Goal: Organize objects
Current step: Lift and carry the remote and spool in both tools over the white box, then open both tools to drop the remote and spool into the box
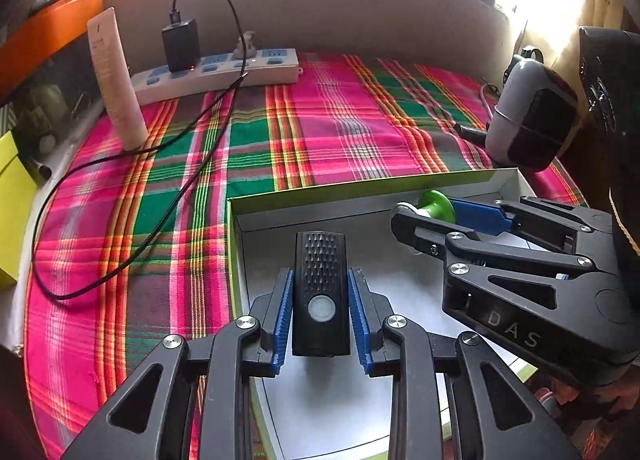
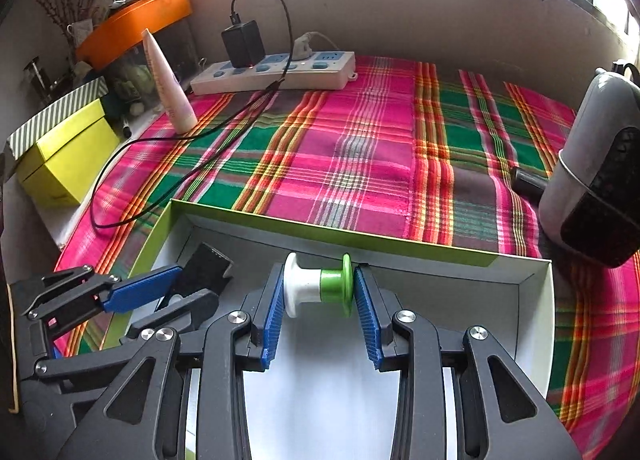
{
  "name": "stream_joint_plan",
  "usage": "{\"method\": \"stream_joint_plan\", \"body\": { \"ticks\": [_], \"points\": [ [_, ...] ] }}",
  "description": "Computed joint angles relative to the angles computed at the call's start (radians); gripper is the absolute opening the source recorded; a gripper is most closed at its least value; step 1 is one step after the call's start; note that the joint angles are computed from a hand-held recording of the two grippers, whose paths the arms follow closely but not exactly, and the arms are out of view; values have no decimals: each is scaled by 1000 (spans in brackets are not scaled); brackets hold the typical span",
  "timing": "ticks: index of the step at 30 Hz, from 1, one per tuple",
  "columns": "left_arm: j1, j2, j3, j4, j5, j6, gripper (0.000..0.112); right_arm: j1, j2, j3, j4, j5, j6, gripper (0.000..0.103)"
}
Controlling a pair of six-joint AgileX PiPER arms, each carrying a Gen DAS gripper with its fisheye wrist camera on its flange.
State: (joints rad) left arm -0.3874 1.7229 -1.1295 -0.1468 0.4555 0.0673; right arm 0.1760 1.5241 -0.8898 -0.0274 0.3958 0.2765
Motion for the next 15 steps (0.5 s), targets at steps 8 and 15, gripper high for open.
{"method": "stream_joint_plan", "body": {
  "ticks": [8, 15],
  "points": [
    [2, 2, -2, 7, 1, 1, 26, 4, 3, -3, -20, 3, 26, 36],
    [-6, -7, 1, 22, 8, -17, 33, -1, -11, 4, 15, -2, -5, 38]
  ]
}}
